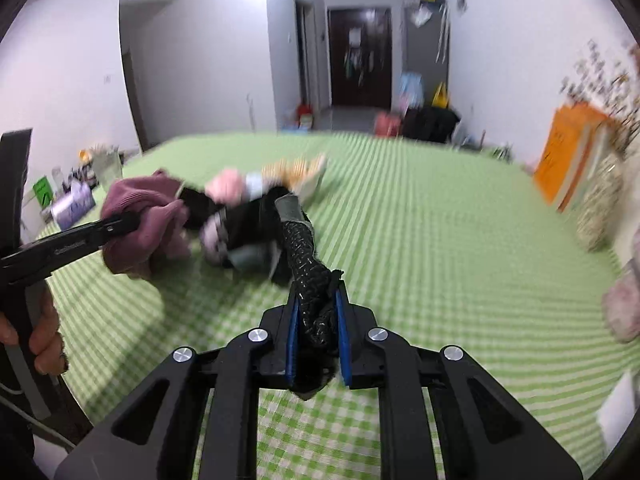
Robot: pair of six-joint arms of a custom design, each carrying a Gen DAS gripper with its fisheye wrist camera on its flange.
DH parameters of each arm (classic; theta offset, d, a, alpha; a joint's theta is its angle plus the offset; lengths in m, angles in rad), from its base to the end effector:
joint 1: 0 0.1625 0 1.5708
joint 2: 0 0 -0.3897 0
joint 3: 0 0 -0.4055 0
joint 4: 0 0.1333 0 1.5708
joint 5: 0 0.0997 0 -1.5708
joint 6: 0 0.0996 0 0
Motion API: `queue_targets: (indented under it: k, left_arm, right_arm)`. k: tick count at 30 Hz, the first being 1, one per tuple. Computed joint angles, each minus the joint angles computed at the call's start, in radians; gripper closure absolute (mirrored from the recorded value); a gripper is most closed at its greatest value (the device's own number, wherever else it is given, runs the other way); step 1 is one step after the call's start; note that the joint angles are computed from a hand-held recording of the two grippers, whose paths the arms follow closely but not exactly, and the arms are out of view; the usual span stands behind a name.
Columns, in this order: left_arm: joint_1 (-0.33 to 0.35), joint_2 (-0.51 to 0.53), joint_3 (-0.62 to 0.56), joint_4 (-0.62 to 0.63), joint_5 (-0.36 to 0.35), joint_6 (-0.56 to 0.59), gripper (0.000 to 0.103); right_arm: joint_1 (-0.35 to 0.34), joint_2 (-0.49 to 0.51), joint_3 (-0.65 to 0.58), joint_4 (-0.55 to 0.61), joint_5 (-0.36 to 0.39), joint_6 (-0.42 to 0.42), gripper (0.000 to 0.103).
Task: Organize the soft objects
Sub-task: 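Grasp the pink towel with the left tool while the right grasps a black glove, then carry the pink towel and black glove over the cardboard box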
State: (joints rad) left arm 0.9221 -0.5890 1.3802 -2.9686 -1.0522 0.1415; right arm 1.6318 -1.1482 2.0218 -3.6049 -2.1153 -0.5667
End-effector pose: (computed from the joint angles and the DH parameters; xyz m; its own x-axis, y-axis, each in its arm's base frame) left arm -0.3017 -0.7003 0.0764 -0.7842 0.3889 -0.4836 0.6131 0.6059 -0.5069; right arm 0.1144 -0.5321 0.2645 -0.7317 0.1423 0.6666 -0.4944 0.5624 -0.6627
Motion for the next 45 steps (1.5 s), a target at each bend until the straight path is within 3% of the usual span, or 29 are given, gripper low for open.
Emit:
queue_targets:
  k: [5,9,26,37,41,45]
  left_arm:
    - [-0.031,-0.125,0.119,-0.111,-0.092,0.021,0.091]
    - [-0.029,-0.183,0.156,-0.085,-0.163,-0.008,0.091]
    - [-0.044,-0.211,0.199,-0.128,-0.130,0.005,0.091]
    - [-0.032,-0.320,0.301,-0.243,0.043,0.032,0.091]
    - [-0.019,-0.398,0.369,-0.303,0.157,0.049,0.091]
    - [-0.007,-0.516,0.471,-0.363,0.351,0.028,0.091]
  right_arm:
    - [0.037,-0.033,0.039,-0.086,0.011,-0.033,0.087]
    - [0.046,-0.035,0.050,-0.097,0.013,-0.037,0.087]
    - [0.065,-0.024,0.034,-0.056,0.021,-0.040,0.087]
    - [0.109,0.110,-0.117,0.128,0.135,-0.068,0.087]
    - [0.134,0.200,-0.209,0.250,0.228,-0.067,0.087]
    - [0.181,0.334,-0.343,0.428,0.333,-0.104,0.087]
